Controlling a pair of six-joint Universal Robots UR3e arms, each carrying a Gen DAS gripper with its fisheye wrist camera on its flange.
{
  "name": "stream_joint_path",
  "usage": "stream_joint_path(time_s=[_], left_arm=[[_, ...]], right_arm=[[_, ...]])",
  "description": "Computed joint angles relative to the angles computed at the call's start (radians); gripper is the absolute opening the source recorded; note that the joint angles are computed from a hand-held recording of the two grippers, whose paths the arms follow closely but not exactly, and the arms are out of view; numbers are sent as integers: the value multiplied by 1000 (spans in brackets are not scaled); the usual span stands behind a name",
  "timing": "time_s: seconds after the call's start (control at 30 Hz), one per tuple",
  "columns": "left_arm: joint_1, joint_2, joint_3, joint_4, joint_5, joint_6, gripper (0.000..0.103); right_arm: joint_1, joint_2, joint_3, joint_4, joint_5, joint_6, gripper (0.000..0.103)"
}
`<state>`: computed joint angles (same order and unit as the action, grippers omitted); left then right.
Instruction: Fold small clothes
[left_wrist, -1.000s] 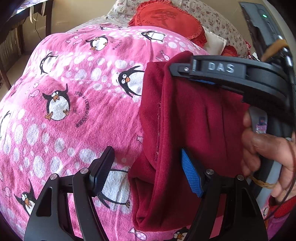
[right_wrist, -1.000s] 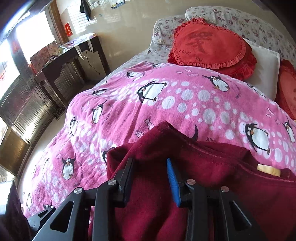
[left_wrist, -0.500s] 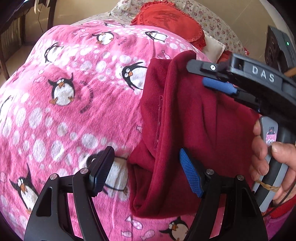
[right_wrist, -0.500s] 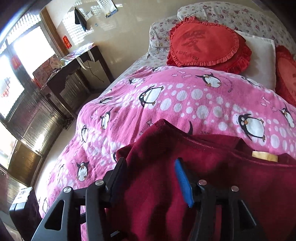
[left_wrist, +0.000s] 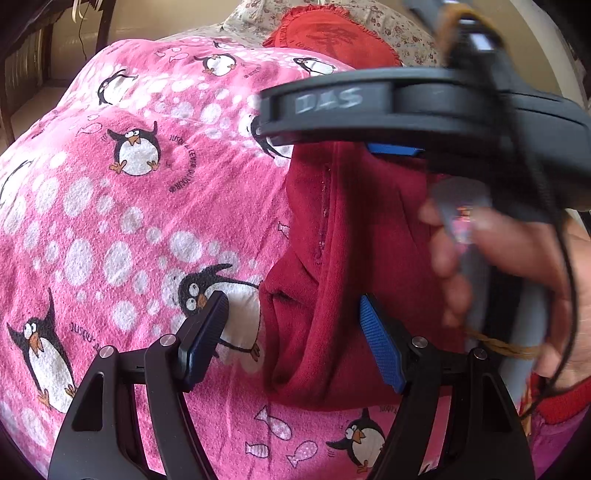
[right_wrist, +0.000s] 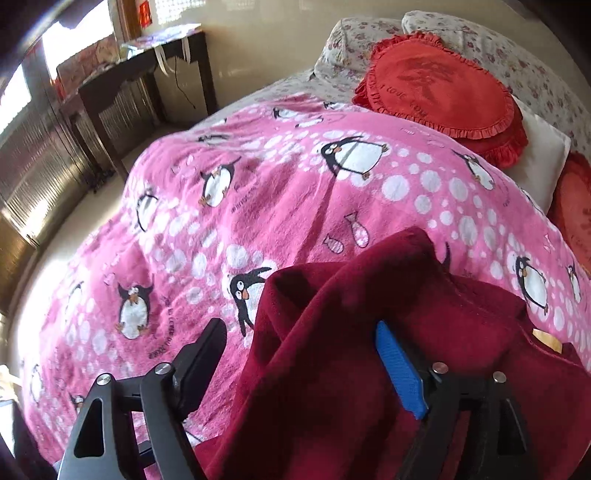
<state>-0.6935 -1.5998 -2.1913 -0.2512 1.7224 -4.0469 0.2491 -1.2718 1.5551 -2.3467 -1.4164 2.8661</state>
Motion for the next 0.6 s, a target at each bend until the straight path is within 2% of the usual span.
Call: stream_joint_path(time_s=[0.03, 0.1, 0.17, 0.2, 0.23, 0.27, 0.3, 0.33, 0.4, 0.47, 0.6], left_arm=[[-3, 2, -5, 6, 1, 0, 73], [-3, 9, -8, 3, -2, 5, 73], [5, 22, -11, -10, -11, 18, 73], [16, 32, -8, -21, -20, 29, 73], [27, 39, -4, -31, -28, 39, 73], [35, 45, -2, -37, -30, 43, 73], [43, 51, 0, -39, -33, 42, 73], [55, 58, -2, -33, -42, 40, 73], [75, 63, -2, -25, -63, 41, 73], [81, 44, 21, -32, -70, 53, 73], [78, -1, 58, -35, -66, 92, 73]], right_arm=[[31, 23, 1, -46, -46, 1, 95], [72, 54, 2, -107, -120, 4, 95], [88, 57, 24, -161, -161, 6, 79], [86, 51, 39, -191, -190, 7, 55], [69, 32, 57, -200, -182, 1, 48], [21, -3, 74, -172, -103, -8, 43], [-31, -31, 80, -133, -27, -15, 31], [-77, -60, 85, -92, 38, -19, 25], [-166, -110, 106, -24, 179, -33, 22], [-223, -143, 123, 18, 256, -59, 20], [-253, -173, 148, 46, 302, -80, 20]])
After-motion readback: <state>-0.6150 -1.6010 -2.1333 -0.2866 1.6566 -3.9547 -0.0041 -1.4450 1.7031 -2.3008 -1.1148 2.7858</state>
